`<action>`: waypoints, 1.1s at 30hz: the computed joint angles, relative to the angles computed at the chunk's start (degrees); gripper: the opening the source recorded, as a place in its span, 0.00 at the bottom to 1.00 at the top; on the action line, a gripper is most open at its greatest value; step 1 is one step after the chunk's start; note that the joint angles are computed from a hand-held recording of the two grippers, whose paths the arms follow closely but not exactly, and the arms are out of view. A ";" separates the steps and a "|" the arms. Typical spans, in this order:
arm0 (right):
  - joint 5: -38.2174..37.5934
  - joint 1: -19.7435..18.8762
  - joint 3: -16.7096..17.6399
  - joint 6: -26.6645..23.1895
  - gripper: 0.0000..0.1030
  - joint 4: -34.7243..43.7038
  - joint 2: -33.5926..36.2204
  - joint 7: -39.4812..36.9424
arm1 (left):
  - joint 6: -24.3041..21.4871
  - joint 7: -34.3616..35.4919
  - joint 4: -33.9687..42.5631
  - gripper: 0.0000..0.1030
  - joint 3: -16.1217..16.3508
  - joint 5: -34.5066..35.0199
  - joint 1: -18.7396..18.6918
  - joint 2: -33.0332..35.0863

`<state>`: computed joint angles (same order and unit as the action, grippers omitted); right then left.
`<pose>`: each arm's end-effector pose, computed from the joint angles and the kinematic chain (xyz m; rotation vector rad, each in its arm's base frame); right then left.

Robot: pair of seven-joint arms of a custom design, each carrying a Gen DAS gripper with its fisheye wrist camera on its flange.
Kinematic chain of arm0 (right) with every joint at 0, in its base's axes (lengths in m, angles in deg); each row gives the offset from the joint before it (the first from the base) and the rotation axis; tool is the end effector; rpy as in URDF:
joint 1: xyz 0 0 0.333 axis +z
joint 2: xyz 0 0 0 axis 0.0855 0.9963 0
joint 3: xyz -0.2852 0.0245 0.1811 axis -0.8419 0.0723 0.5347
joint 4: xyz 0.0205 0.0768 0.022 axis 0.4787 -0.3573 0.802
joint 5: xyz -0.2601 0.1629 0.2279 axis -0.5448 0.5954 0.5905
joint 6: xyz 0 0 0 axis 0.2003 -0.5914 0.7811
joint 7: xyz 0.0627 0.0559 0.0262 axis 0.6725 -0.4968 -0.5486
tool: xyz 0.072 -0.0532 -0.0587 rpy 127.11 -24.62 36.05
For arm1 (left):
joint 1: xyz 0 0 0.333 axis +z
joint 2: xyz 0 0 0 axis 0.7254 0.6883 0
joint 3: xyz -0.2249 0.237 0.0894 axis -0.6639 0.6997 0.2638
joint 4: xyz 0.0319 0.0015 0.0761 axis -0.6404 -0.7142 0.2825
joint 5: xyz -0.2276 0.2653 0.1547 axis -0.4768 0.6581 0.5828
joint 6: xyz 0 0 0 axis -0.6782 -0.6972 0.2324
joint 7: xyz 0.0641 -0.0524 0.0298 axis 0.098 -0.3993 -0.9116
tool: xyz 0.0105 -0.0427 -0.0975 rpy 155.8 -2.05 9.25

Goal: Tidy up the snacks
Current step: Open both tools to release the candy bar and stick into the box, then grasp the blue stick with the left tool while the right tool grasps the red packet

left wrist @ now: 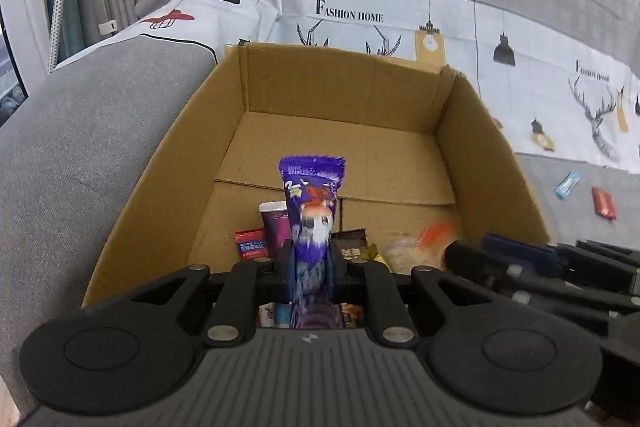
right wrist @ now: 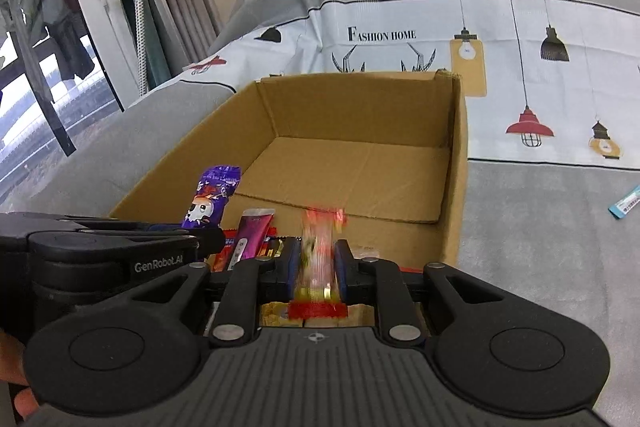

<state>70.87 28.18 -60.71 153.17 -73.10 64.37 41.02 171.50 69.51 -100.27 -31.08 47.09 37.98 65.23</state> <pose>0.5423 0.3133 0.5538 -1.9060 1.0653 -0.1931 0.4882 -0.2075 0.5576 -2.0154 1.3784 -0.5694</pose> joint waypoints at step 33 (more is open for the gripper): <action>29.63 -14.25 -10.24 4.05 0.98 -1.70 -0.79 -27.66 | 8.29 5.81 32.34 1.00 0.72 8.78 -12.94 27.58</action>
<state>100.50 13.93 -70.95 157.22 -74.80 63.58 13.36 179.79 75.32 -67.94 -30.36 55.87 25.04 92.80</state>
